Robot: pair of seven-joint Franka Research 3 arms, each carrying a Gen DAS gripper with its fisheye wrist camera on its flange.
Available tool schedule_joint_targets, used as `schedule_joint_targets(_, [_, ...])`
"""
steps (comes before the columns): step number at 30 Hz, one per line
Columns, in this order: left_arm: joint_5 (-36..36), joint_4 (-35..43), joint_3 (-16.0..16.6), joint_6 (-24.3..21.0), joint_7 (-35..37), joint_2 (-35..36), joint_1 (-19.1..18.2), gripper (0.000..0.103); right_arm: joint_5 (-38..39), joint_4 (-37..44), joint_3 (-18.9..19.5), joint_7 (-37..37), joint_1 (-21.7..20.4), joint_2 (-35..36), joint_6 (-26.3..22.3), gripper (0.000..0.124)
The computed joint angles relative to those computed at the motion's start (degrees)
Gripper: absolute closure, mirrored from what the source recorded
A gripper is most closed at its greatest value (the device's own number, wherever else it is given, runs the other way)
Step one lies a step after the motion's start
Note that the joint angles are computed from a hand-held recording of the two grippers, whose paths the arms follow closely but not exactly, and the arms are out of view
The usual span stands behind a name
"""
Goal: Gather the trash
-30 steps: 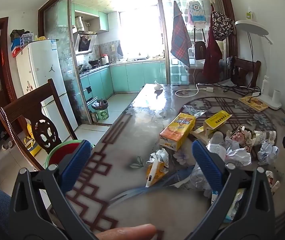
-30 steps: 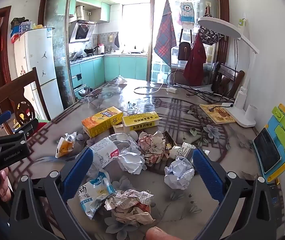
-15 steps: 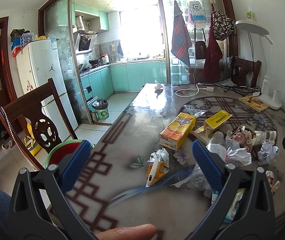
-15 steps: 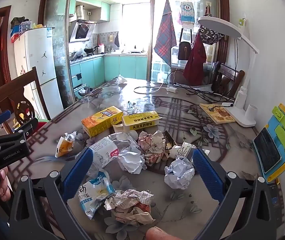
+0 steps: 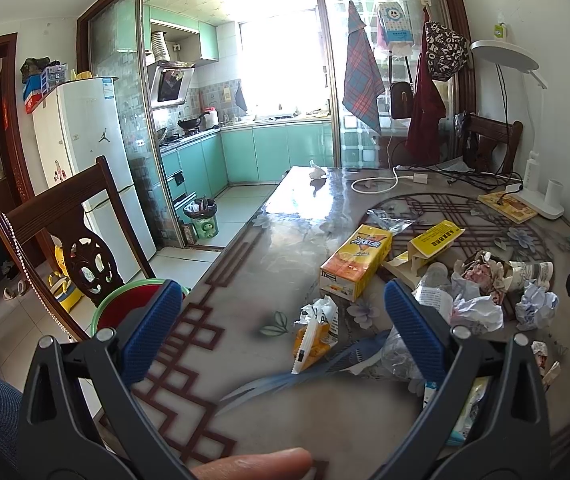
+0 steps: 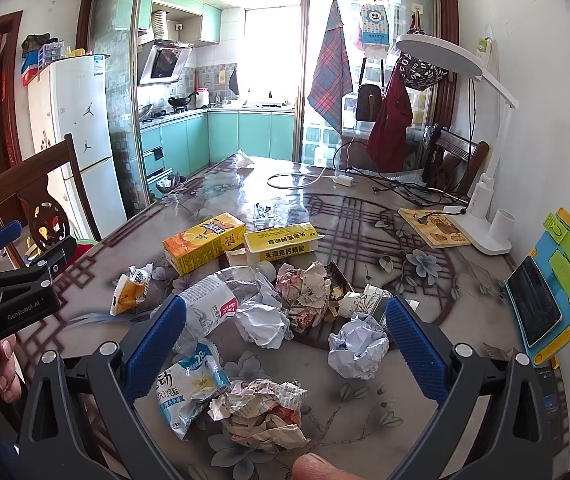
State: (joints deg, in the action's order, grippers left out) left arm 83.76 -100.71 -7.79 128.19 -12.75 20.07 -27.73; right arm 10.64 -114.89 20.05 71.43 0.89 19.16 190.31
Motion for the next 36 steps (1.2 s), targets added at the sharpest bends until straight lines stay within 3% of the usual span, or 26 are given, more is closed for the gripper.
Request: schedule_joint_targets(36, [-0.64,-0.37,-0.03,0.60,0.03,-0.30,0.41,0.003,-0.41,-0.07,-0.82,0.48,0.82,-0.06,0.10,0.027])
